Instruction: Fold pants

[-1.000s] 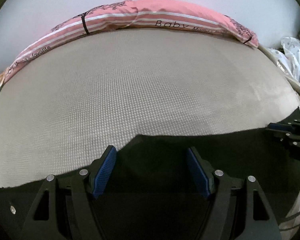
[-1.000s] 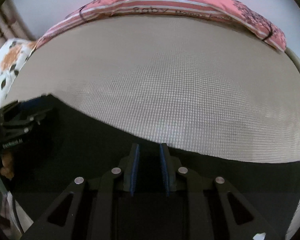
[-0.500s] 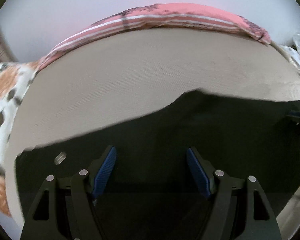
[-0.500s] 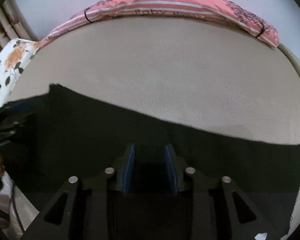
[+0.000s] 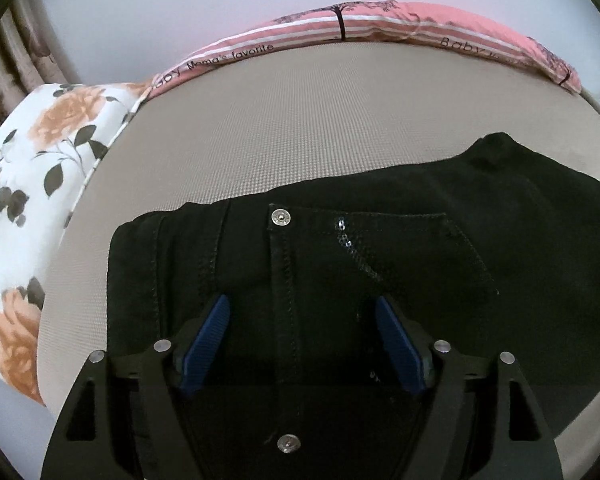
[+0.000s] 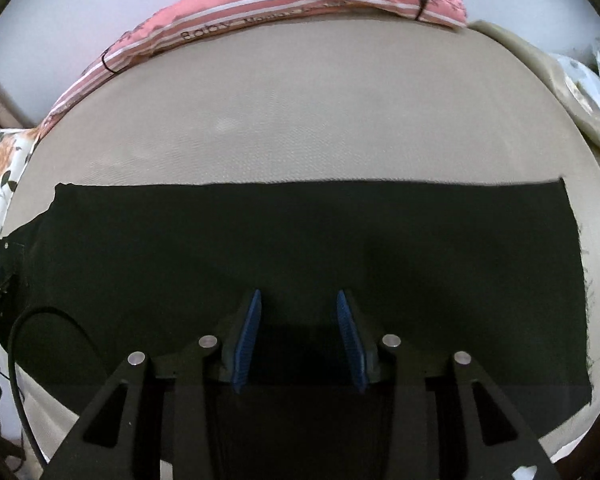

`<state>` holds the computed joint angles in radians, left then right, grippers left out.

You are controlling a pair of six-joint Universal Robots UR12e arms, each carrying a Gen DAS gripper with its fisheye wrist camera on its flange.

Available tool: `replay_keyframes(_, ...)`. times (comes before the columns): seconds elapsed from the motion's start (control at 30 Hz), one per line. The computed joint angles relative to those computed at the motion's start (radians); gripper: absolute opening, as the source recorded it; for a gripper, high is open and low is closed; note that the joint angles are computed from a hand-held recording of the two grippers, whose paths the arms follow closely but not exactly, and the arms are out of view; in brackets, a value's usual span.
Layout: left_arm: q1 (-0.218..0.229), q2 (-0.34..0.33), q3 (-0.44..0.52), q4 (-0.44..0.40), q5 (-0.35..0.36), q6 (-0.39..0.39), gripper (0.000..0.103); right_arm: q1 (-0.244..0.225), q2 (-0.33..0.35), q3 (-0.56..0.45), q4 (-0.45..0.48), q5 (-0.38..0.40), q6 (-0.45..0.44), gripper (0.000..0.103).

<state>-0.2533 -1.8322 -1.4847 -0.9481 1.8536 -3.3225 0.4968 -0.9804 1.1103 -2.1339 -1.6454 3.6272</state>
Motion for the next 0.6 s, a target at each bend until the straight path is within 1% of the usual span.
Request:
replay_keyframes(0.07, 0.001, -0.005, 0.008, -0.005, -0.004, -0.007, 0.077, -0.004, -0.011, 0.013, -0.001, 0.01, 0.011, 0.037)
replay_keyframes(0.13, -0.002, -0.01, 0.021, -0.022, 0.003, -0.008, 0.077, -0.005, -0.021, 0.021, 0.015, -0.003, 0.013, 0.038)
replay_keyframes(0.2, -0.003, -0.009, 0.027, -0.028, -0.003, -0.01, 0.077, -0.014, -0.054, 0.069, -0.04, 0.021, 0.039, 0.038)
replay_keyframes(0.27, -0.005, -0.003, 0.029, -0.018, -0.034, -0.004, 0.077, -0.027, -0.096, 0.125, -0.082, 0.048, 0.081, 0.038)
replay_keyframes(0.37, -0.022, -0.005, 0.041, 0.007, -0.047, 0.028, 0.077, -0.052, -0.158, 0.211, -0.152, 0.086, 0.13, 0.038)
replay_keyframes(0.43, -0.038, -0.014, 0.061, 0.013, -0.075, 0.059, 0.077, -0.073, -0.196, 0.268, -0.197, 0.102, 0.158, 0.038)
replay_keyframes(0.53, -0.057, -0.033, 0.098, 0.009, -0.133, 0.089, 0.077, -0.104, -0.235, 0.327, -0.227, 0.137, 0.196, 0.039)
replay_keyframes(0.6, -0.076, -0.057, 0.135, -0.004, -0.187, 0.113, 0.077, -0.125, -0.265, 0.379, -0.258, 0.154, 0.225, 0.04)
